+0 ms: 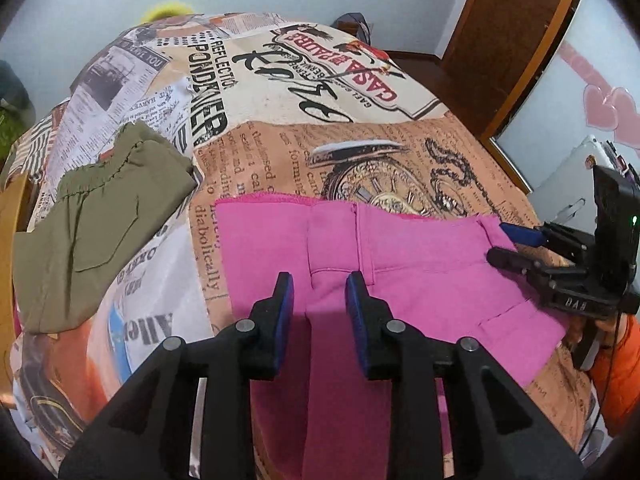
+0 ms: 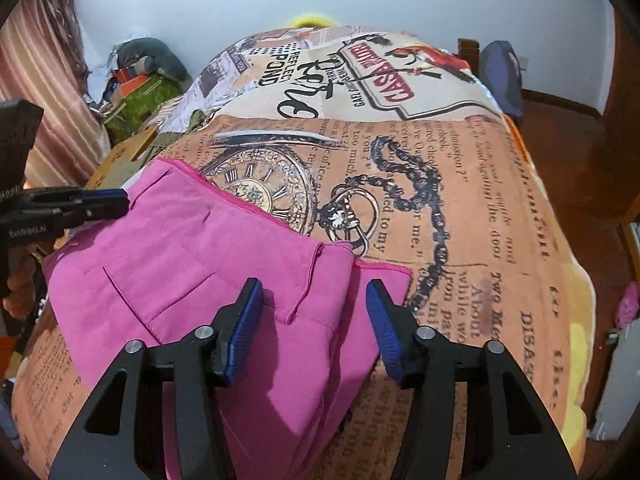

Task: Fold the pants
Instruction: 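Close both grippers on the pink pants waistband, then open both grippers and release the pink pants waistband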

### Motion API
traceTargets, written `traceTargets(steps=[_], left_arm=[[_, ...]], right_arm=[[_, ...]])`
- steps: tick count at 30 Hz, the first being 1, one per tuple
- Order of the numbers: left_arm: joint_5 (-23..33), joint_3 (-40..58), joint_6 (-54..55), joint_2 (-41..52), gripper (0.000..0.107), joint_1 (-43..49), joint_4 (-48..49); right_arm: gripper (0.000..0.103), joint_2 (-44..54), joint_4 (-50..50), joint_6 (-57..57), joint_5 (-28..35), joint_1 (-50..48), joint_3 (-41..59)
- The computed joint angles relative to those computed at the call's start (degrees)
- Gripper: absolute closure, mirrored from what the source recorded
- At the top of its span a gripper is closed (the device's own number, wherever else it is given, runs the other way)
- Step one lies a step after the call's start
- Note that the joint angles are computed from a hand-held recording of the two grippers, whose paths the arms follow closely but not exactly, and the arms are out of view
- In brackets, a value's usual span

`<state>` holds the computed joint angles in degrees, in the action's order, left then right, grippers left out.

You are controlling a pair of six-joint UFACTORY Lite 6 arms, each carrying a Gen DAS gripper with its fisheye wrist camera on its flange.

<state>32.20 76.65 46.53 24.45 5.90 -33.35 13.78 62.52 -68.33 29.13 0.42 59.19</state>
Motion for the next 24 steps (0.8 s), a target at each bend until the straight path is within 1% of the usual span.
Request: traceTargets(steps=[1, 2, 3, 4, 5, 6, 9, 11, 17, 19, 24], left_arm=[[-0.32, -0.30, 0.54, 0.29, 0.079, 0.12, -0.53], [-0.51, -0.77, 1.51, 0.36, 0.079, 0.41, -1.71], [-0.39, -1.12, 2.49, 0.38, 0.082, 0.78, -3.05], [0.23, -0.94, 2.86, 0.57, 0.085, 0.96, -3.71], [0.89, -0.85, 3.44, 0.63, 0.092, 1.04, -4.47], [-0.09, -1.70, 3.30, -0.12, 0.093, 0.65, -4.38], [-3.39, -4.36, 3.03, -2.32, 0.097, -0.79, -3.32], [-4.50, -5.20, 2.80, -3.06, 0.098, -1.36, -2.48], [-3.45, -5.32, 5.54, -3.90, 0.101, -0.08, -5.31], [-2.52, -4.74, 6.44, -4.12, 0.102, 0.10, -6.03], [-2.31, -2.81, 6.45, -3.39, 0.103, -0.37, -5.90]], right_arm=[[0.066, 0.23, 0.89, -0.76, 0.67, -0.16, 0.04], [0.070, -0.12, 1.46, -1.15, 0.06, 0.04, -0.39], [0.076, -0.74, 1.98, -1.72, -0.92, 0.35, -1.06], [0.077, -0.99, 2.29, -2.22, -1.29, 0.43, -1.17], [0.084, -1.56, 2.66, -2.67, -2.01, 0.56, -1.59], [0.087, -2.34, 3.37, -3.58, -2.71, 0.64, -2.20], [0.090, -4.42, 5.76, -6.53, -3.40, 0.62, -3.29], [0.091, -4.67, 6.29, -7.52, -3.76, 0.77, -2.98], [0.092, -7.15, 10.86, -12.23, -5.38, 1.00, -2.99], [0.092, -6.45, 12.21, -13.84, -5.82, 1.25, -2.33], [0.094, -3.07, 15.05, -16.90, -7.01, 1.95, -0.14]])
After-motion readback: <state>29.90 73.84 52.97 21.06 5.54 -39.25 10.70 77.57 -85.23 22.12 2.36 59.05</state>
